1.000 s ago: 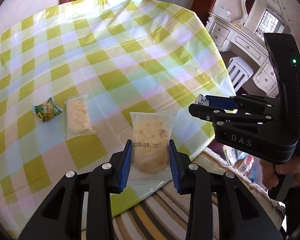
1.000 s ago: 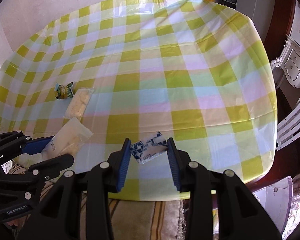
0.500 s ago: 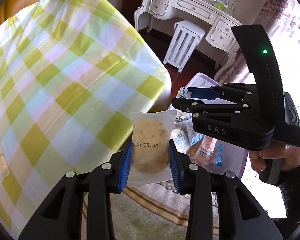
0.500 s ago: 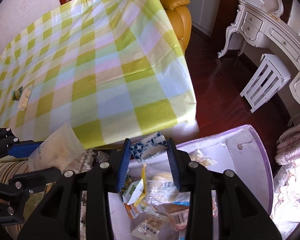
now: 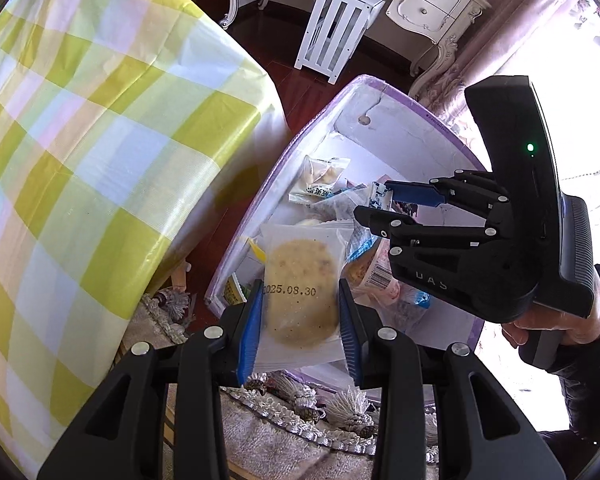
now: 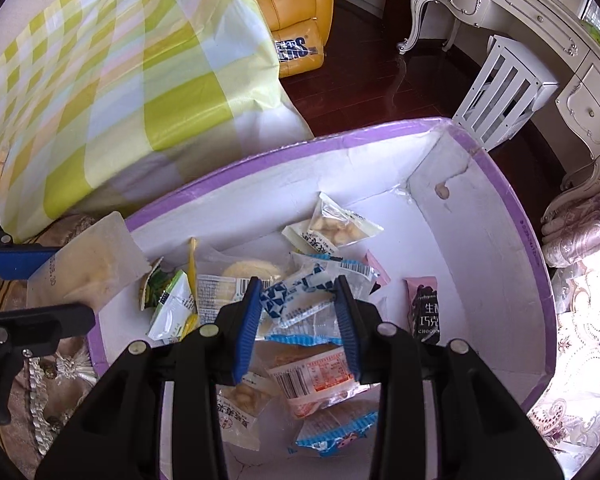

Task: Organize snacks
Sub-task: 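Carry both snacks over the white box while both tools open to drop them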

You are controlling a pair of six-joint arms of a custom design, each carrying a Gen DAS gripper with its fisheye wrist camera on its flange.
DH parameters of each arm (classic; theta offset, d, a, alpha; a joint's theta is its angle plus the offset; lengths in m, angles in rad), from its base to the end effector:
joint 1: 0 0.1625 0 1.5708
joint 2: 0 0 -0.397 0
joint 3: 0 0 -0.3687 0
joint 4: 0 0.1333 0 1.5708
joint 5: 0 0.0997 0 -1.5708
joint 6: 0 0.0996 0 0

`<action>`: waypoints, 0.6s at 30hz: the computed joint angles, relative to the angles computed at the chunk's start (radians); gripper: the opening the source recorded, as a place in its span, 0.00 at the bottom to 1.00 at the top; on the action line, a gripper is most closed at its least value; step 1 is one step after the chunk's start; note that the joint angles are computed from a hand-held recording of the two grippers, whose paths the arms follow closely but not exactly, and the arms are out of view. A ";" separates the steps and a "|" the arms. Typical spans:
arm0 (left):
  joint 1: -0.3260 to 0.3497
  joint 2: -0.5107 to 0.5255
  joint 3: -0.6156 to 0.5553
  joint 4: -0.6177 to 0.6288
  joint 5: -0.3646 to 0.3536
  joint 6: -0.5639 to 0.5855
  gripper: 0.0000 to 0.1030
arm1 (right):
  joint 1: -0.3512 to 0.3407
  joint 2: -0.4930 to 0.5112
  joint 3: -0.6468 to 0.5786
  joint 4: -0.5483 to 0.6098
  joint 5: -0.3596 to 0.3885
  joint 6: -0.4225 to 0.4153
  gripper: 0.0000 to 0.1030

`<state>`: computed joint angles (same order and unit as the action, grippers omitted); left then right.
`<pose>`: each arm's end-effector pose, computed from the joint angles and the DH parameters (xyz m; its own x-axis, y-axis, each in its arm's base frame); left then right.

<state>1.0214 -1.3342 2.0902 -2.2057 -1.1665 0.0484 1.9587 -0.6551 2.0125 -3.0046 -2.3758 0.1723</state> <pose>-0.0875 -0.4732 0.1926 -0.7333 0.5610 -0.3842 0.5545 0.8204 0.1396 0.2451 -0.4373 -0.0172 -0.7173 -0.0499 0.6950 -0.2580 0.9456 -0.1984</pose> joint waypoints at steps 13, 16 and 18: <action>0.007 -0.003 -0.009 0.000 -0.019 0.000 0.42 | 0.010 0.012 -0.015 0.022 -0.020 0.008 0.52; 0.009 -0.008 -0.005 -0.020 -0.026 -0.004 0.42 | 0.013 0.012 -0.017 0.022 -0.021 0.008 0.55; 0.008 -0.023 0.003 -0.030 -0.023 -0.010 0.42 | 0.020 0.010 -0.022 0.023 -0.024 0.010 0.60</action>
<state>1.0290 -1.3569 2.0934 -2.2359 -1.1898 0.0387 1.9786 -0.6451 1.9902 -2.9813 -2.3996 0.1823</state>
